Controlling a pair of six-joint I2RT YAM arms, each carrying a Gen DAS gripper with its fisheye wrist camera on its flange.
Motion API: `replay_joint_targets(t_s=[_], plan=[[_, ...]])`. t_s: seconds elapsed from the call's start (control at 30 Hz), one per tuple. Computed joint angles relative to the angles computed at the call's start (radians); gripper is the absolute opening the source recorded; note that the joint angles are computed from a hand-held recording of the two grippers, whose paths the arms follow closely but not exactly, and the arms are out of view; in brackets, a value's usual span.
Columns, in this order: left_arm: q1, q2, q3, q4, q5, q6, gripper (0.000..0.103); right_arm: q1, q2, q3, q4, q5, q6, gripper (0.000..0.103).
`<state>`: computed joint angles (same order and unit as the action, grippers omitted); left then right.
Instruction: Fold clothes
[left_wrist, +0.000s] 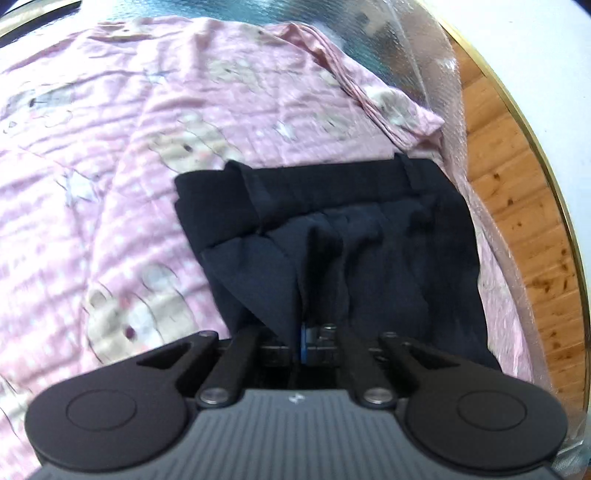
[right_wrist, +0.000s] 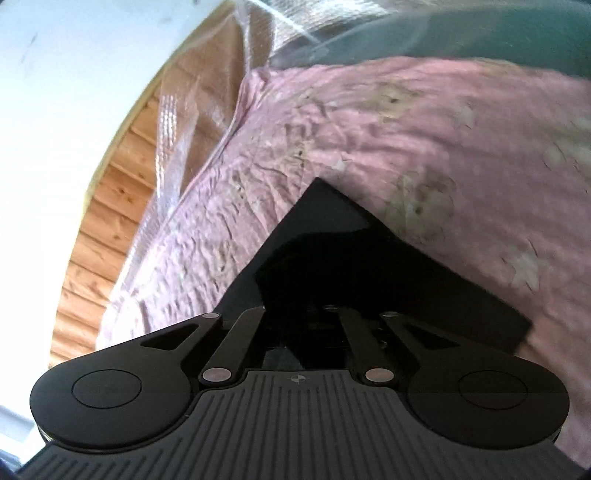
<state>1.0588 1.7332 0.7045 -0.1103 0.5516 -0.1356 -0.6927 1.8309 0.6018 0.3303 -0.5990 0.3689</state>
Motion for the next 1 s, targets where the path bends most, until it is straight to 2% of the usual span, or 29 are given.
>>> replay_joint_targets(t_s=[0.1,0.23,0.3,0.37,0.43,0.5,0.6,0.7,0.8,0.87,0.9,0.93,1.0], plan=[[-0.024,-0.02,-0.008,-0.007,-0.035,0.023,0.002,-0.051,0.035,0.046,-0.06,0.038,-0.036,0.0],[-0.001,0.003,-0.011,0.045,-0.033,-0.046,0.002,-0.087,0.075,0.102,-0.185,-0.084,-0.179,0.0],[-0.02,0.004,0.006,0.013,-0.021,-0.022,0.002,-0.07,0.072,0.116,-0.236,-0.054,-0.264,0.0],[-0.04,0.003,0.015,0.009,-0.05,0.001,0.002,-0.094,0.089,0.101,-0.172,-0.011,-0.199,0.0],[-0.049,0.008,0.02,0.023,-0.075,-0.006,0.003,-0.097,0.095,0.08,-0.11,-0.015,-0.13,0.0],[-0.047,0.021,0.027,0.037,-0.074,-0.037,0.003,-0.054,0.094,0.077,-0.118,-0.05,-0.147,0.0],[-0.065,0.029,0.056,-0.012,-0.069,0.01,0.003,-0.01,0.086,0.062,-0.09,-0.016,-0.178,0.0],[-0.032,0.038,0.091,-0.082,-0.046,0.064,0.004,-0.057,0.103,0.031,0.017,-0.005,-0.079,0.0],[0.029,0.049,0.129,-0.164,0.001,0.105,0.015,-0.051,0.07,0.021,-0.012,0.031,-0.142,0.0],[0.084,0.021,0.126,-0.194,0.026,0.121,0.035,-0.074,0.032,-0.002,-0.012,0.057,-0.161,0.025],[0.117,-0.006,0.11,-0.195,0.029,0.124,0.042,-0.084,0.007,-0.018,-0.007,0.075,-0.164,0.033],[0.143,-0.025,0.095,-0.201,0.033,0.126,0.051,-0.095,-0.026,-0.039,-0.007,0.089,-0.163,0.045],[0.192,-0.053,0.07,-0.223,0.045,0.132,0.056,-0.142,-0.093,-0.066,-0.059,0.057,-0.192,0.047]])
